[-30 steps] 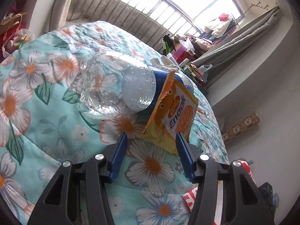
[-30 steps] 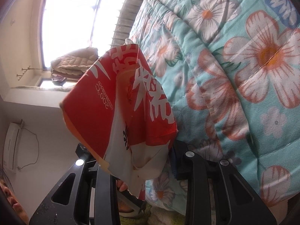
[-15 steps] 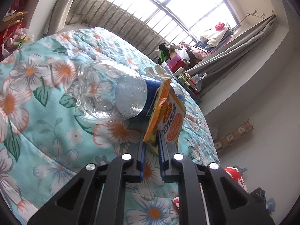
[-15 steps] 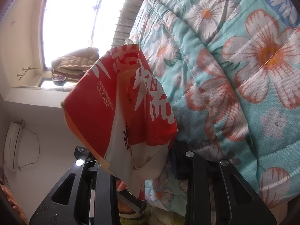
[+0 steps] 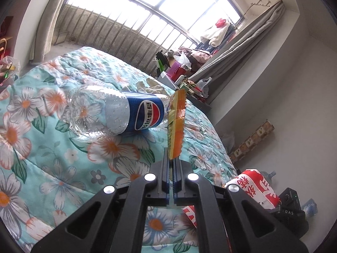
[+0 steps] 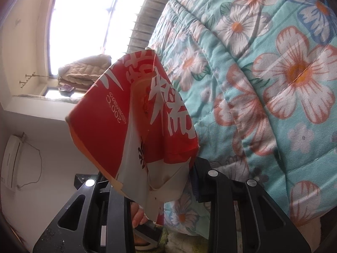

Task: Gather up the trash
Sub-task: 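Carry the snack packet and snack bag toward the blue wastebasket with both grippers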

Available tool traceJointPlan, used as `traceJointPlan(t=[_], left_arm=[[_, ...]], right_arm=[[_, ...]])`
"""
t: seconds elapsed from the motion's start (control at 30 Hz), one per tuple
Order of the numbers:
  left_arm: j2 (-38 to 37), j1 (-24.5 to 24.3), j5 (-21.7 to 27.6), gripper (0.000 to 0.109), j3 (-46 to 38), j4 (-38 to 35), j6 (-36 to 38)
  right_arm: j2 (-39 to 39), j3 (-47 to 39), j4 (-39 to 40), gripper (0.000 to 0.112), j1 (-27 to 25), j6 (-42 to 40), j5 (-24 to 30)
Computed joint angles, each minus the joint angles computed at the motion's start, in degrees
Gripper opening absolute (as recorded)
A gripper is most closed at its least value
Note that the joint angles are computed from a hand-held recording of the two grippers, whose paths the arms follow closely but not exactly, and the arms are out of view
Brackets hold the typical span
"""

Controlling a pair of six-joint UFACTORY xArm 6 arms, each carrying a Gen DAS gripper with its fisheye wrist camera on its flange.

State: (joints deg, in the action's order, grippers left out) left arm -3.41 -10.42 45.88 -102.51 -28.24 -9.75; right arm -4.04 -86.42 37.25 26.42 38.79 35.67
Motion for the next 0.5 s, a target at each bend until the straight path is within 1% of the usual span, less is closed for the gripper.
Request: traceJointPlan(t=[0.23, 0.5], left_arm=[[0.0, 0.1, 1.4, 0.001, -2.8, -0.1, 3.6], [1.2, -0.8, 2.8, 0.001, -7.5, 0.4, 6.5]], right_arm=[[0.7, -1.3, -2.3, 0.029, 0.5, 1.7, -1.9], [0.7, -0.4, -0.6, 0.029, 0.8, 0.2, -5.6]])
